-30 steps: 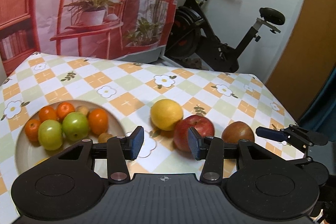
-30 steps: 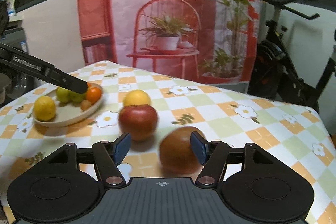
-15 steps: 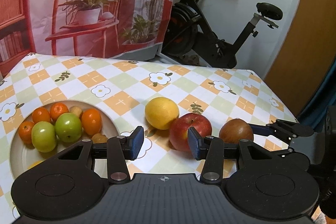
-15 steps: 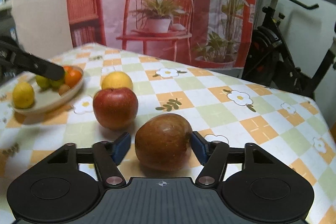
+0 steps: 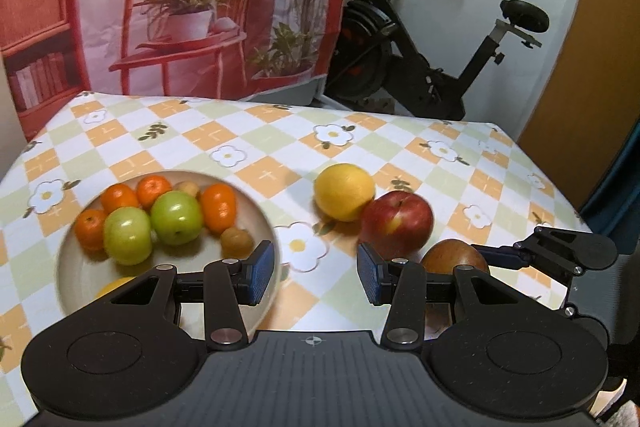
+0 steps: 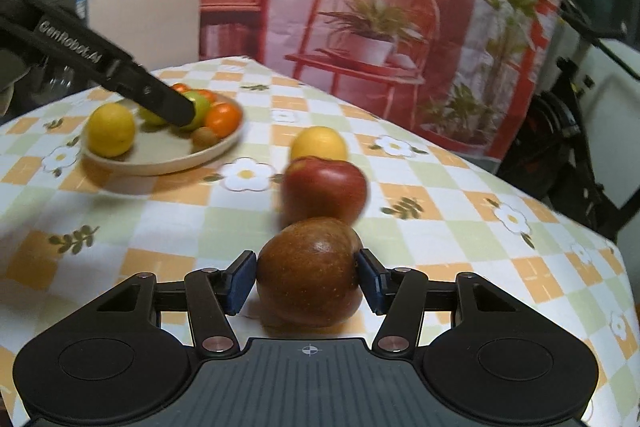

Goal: Organize fruits
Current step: 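Lift the brown-red apple with the right tool toward the left tool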

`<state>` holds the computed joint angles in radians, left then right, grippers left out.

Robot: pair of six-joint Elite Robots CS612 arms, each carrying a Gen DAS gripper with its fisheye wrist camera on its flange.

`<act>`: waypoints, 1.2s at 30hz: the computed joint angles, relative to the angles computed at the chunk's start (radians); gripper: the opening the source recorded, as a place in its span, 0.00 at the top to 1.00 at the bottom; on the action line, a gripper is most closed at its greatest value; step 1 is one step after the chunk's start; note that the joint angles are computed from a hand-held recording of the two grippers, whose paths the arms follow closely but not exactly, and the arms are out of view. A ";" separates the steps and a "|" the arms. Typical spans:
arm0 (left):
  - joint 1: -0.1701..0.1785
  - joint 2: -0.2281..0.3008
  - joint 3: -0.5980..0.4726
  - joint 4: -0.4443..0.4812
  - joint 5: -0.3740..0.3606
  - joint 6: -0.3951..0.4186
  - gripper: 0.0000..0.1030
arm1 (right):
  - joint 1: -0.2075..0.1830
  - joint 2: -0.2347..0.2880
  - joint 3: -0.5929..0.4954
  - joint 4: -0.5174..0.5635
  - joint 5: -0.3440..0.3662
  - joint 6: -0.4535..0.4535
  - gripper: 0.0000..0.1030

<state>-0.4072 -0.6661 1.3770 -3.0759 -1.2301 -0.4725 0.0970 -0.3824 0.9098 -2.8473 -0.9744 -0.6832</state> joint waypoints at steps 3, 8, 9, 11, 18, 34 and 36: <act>0.001 -0.011 0.024 -0.012 0.011 -0.018 0.53 | 0.009 -0.008 0.014 -0.002 -0.002 -0.009 0.50; 0.005 -0.025 0.054 -0.025 0.024 -0.039 0.53 | 0.021 -0.015 0.024 0.002 0.002 -0.042 0.48; 0.006 -0.026 0.054 -0.024 0.024 -0.042 0.53 | 0.022 -0.016 0.026 -0.001 0.005 -0.045 0.46; 0.007 -0.027 0.058 -0.025 0.025 -0.048 0.53 | 0.026 -0.018 0.026 0.000 0.003 -0.058 0.44; 0.009 -0.027 0.066 -0.039 0.017 -0.060 0.53 | 0.032 -0.029 0.034 0.017 0.041 -0.093 0.43; 0.014 -0.014 0.053 -0.064 -0.054 -0.053 0.53 | 0.015 -0.056 0.102 -0.068 0.093 -0.042 0.44; 0.015 -0.011 0.047 -0.069 -0.071 -0.053 0.53 | 0.011 -0.054 0.105 -0.091 0.092 -0.015 0.43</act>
<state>-0.3921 -0.6769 1.4241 -3.1453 -1.3015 -0.5256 0.1079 -0.4368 1.0153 -2.9384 -0.8824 -0.6987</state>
